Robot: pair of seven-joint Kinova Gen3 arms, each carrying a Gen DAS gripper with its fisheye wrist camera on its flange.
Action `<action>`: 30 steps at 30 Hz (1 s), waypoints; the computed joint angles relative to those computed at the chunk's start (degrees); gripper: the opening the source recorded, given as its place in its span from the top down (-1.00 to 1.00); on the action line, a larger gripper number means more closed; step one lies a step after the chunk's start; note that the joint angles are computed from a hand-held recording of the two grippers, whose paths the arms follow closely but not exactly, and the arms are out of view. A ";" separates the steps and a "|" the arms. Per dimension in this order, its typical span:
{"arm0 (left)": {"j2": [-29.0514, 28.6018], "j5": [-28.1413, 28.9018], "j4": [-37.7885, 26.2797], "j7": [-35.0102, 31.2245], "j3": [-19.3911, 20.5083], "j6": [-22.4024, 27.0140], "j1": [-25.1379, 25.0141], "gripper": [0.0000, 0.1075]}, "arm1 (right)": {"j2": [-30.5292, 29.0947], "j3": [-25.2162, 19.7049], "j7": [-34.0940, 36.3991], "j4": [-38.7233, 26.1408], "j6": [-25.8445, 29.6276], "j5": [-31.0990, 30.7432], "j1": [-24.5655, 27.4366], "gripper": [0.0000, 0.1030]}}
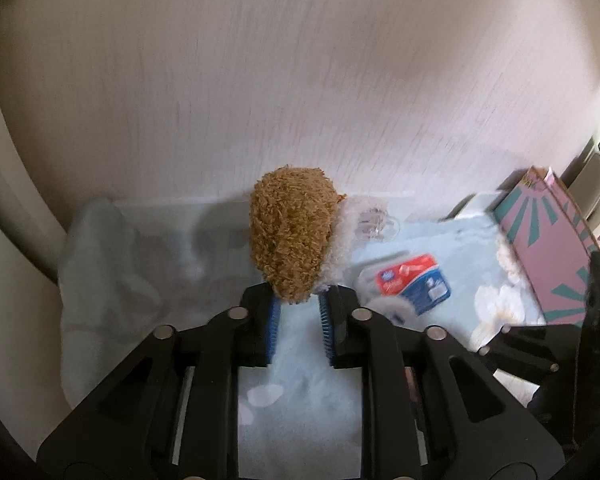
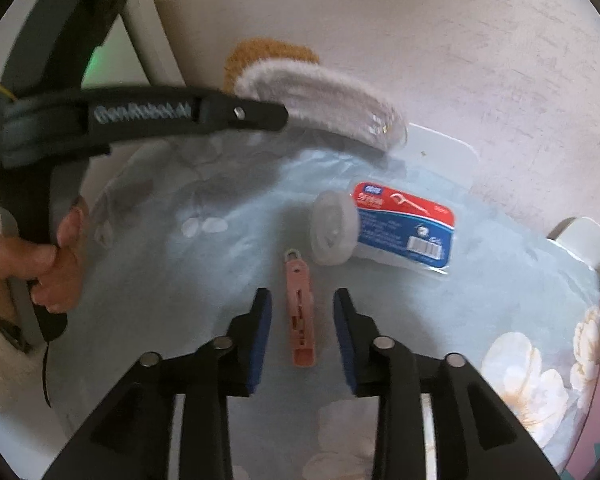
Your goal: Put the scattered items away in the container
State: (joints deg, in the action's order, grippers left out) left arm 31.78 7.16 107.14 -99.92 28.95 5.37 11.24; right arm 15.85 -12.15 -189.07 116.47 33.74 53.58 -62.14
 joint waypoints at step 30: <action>9.35 9.88 -12.32 0.02 -1.13 9.00 -1.24 0.17 | 5.07 0.76 3.55 -5.32 7.43 2.51 -4.50 0.72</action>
